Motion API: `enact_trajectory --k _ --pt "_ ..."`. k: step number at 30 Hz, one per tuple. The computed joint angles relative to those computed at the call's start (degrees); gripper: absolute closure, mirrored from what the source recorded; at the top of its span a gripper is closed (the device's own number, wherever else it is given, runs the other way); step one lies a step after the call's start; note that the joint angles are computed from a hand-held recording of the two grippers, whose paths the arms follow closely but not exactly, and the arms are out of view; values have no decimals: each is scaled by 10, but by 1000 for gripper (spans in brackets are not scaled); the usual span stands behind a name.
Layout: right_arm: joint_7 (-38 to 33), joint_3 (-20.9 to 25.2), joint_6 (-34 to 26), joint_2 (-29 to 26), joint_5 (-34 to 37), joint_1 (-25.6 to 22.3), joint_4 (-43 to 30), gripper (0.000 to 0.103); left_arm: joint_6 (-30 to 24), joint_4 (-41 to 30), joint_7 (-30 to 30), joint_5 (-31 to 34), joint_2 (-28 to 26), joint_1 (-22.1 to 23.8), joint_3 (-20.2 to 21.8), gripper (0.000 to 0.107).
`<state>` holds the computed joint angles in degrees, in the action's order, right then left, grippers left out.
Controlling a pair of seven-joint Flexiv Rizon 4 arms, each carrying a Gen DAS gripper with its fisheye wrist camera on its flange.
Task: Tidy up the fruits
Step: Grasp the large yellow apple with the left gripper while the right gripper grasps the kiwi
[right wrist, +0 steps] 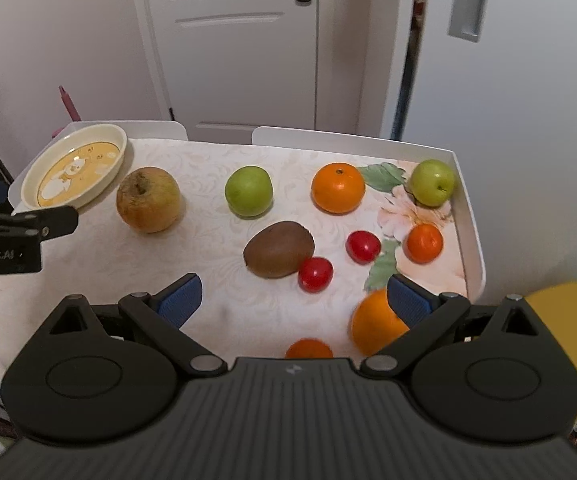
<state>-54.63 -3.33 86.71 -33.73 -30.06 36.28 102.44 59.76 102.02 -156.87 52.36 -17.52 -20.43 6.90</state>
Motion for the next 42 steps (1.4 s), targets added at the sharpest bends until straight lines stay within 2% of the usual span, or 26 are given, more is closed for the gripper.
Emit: enact_trajectory --k 5,11,19,24,28,35,42 --pt "-64 61 -15 -44 16 -45 -51 0 4 -39 -1 -6 -47 2 6 4" --pt "-139 106 -34 -92 46 -73 -107 0 14 -85 3 -32 -111 -7 30 4" --pt "-257 177 -100 -150 102 -108 -195 0 13 -131 19 -77 -176 -27 65 6" --pt "-310 189 -119 -175 134 -107 -235 0 12 -153 18 -95 -203 -37 86 12" --pt "-340 195 -136 -184 160 -105 -255 3 3 -162 21 -109 -213 -43 95 27" --pt "-374 197 -153 -191 191 -101 -274 15 4 -164 11 -105 -217 -55 109 27" --pt "-391 193 -143 -188 207 -97 -271 21 9 -159 15 -102 -213 -54 107 27"
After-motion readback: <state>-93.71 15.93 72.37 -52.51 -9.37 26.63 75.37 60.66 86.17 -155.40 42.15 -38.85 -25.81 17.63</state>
